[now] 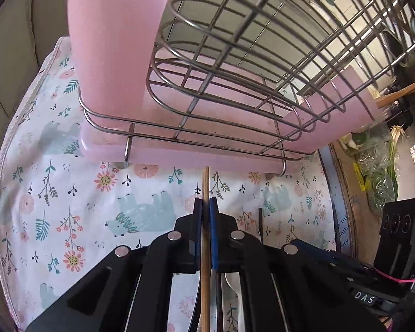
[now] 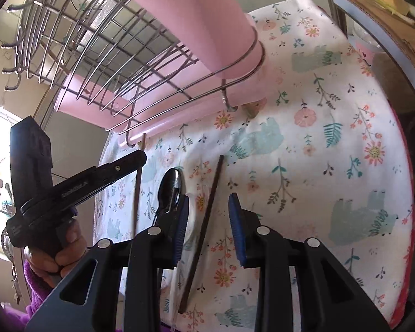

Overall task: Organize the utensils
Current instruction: 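Grasp a wooden chopstick with the left tool while the right tool grasps the white plastic spoon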

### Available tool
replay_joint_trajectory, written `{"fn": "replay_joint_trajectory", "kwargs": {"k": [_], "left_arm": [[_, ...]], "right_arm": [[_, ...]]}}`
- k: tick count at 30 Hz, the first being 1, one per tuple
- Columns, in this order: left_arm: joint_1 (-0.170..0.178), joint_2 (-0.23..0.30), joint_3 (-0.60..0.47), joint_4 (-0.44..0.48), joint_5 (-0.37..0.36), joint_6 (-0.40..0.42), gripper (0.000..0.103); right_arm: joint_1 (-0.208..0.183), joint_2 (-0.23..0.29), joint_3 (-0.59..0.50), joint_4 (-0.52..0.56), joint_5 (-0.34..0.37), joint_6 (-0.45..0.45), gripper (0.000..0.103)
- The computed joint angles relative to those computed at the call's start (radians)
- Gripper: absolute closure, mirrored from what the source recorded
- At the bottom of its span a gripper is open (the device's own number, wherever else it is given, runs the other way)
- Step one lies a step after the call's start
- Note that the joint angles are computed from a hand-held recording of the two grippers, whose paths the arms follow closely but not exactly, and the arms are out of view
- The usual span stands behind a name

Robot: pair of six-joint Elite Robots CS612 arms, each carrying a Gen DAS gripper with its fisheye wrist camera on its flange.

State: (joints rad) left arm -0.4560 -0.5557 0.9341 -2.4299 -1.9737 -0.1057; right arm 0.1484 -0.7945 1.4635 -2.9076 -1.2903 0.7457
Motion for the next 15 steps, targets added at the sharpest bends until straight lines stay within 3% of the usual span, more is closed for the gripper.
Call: {"fn": "replay_joint_trajectory", "kwargs": {"k": [5,12,15], "left_arm": [[0.012,-0.024,0.036,-0.042,-0.033,-0.011,0.098],[0.025,-0.043,0.068,-0.075,-0.061,-0.003,0.098],[0.024,-0.043,0.074,-0.094,-0.065,-0.011,0.098]], "right_arm": [[0.009,0.025,-0.061,0.044,0.036,-0.049,0.073],[0.019,0.074,-0.17,0.202,0.018,-0.15,0.073],[0.02,0.085,-0.184,0.232,0.022,-0.15,0.073]]}}
